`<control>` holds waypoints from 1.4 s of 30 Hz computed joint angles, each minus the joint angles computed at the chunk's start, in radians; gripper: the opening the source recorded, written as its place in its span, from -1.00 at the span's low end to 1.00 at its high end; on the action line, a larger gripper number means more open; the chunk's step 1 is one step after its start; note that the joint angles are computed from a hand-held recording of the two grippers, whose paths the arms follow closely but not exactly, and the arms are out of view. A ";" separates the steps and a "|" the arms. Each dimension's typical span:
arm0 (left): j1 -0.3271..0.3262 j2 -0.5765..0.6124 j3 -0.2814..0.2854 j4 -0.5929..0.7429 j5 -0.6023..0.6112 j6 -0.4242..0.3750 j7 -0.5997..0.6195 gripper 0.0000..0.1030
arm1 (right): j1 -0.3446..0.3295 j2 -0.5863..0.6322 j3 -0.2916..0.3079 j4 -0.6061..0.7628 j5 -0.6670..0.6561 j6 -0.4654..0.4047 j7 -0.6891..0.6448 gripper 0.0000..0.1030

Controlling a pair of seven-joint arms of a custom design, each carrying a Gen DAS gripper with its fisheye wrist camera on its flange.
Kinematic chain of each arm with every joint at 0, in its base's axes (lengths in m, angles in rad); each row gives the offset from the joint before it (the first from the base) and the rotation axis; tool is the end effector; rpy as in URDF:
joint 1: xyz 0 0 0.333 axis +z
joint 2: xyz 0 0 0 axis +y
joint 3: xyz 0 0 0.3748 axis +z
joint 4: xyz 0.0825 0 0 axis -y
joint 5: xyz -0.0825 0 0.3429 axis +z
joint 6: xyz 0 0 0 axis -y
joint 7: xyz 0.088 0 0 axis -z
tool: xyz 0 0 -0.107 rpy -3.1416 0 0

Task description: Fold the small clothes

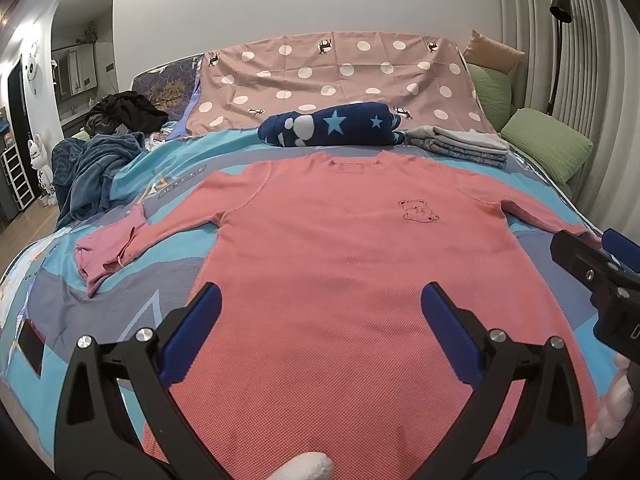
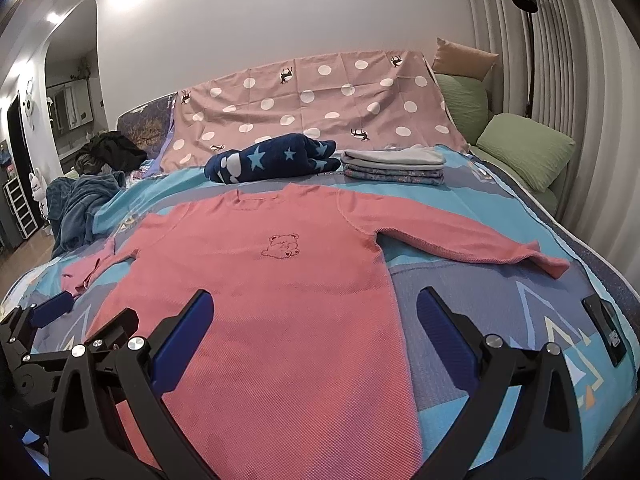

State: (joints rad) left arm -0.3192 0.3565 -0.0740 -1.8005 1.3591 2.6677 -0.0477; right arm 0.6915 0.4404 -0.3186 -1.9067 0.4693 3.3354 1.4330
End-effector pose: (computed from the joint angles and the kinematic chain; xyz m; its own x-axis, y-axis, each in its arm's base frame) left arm 0.5970 -0.2718 0.4660 0.1451 -0.9888 -0.0351 -0.5812 -0.0564 -0.8118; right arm 0.6224 0.2328 0.4801 0.1525 -0.9840 -0.0921 -0.5401 -0.0049 -0.8416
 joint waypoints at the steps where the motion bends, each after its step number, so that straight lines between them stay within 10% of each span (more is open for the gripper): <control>1: 0.000 0.000 0.000 0.000 -0.001 0.000 0.002 0.96 | 0.002 0.000 -0.001 -0.002 0.000 0.002 -0.001 0.97; 42: 0.002 0.011 0.006 0.000 -0.024 0.014 0.047 0.96 | -0.003 0.018 0.007 0.006 -0.025 -0.026 0.024 0.97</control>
